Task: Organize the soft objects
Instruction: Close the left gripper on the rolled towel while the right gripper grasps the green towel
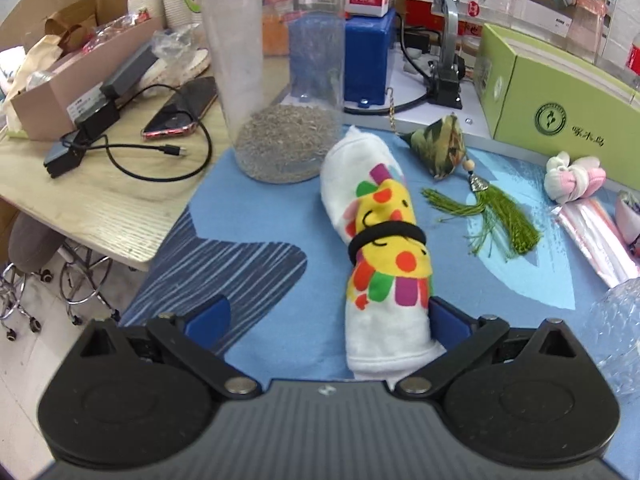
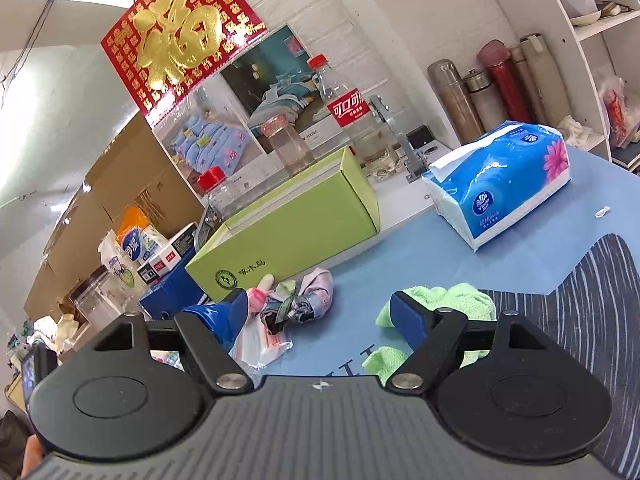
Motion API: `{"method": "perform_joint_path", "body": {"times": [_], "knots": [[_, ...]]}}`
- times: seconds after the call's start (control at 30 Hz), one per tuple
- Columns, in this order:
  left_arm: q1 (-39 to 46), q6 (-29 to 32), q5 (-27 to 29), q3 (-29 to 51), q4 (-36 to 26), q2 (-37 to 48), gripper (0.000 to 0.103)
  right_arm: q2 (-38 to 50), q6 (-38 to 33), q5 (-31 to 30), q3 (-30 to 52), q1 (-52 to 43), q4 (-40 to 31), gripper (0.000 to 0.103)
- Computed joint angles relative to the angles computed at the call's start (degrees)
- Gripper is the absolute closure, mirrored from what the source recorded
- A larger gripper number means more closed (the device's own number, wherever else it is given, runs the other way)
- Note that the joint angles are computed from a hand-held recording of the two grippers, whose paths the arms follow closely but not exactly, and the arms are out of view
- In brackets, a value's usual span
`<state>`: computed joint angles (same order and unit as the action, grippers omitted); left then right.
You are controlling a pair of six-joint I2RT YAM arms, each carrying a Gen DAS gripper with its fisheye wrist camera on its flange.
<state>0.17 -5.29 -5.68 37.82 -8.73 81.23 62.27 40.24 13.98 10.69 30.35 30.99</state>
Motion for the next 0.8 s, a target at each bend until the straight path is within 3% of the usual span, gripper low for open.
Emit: {"method": "perform_joint_path", "body": {"times": [0.1, 0.2, 0.33, 0.47, 0.57, 0.8], "knots": [[-1.4, -0.5, 1.0, 0.1, 2.4, 0.2, 0.001, 0.1, -1.0, 1.2, 1.6, 1.1, -3.6, 0.038], [-4.4, -1.2, -2.7, 2.2, 4.9, 4.7, 0.001, -2.5, -3.0, 4.6, 2.9, 3.2, -10.1, 0.038], [-4.6, -2.2, -2.5, 2.7, 7.7, 8.8, 0.001, -5.8, -5.0, 11.3, 4.6, 6.6, -21.4, 0.038], [-3.9, -2.1, -1.3, 2.5, 8.3, 9.0, 0.001, -2.6, -6.9, 18.0, 7.9, 8.5, -30.1, 0.038], [-3.7, -1.6, -1.0, 2.6, 8.6, 9.3, 0.001, 3.0, -10.3, 19.0, 10.3, 6.0, -29.4, 0.038], [-3.8, -1.7, -1.2, 2.4, 9.7, 9.6, 0.001, 18.5, -18.8, 8.7, 17.1, -4.4, -22.5, 0.038]]}}
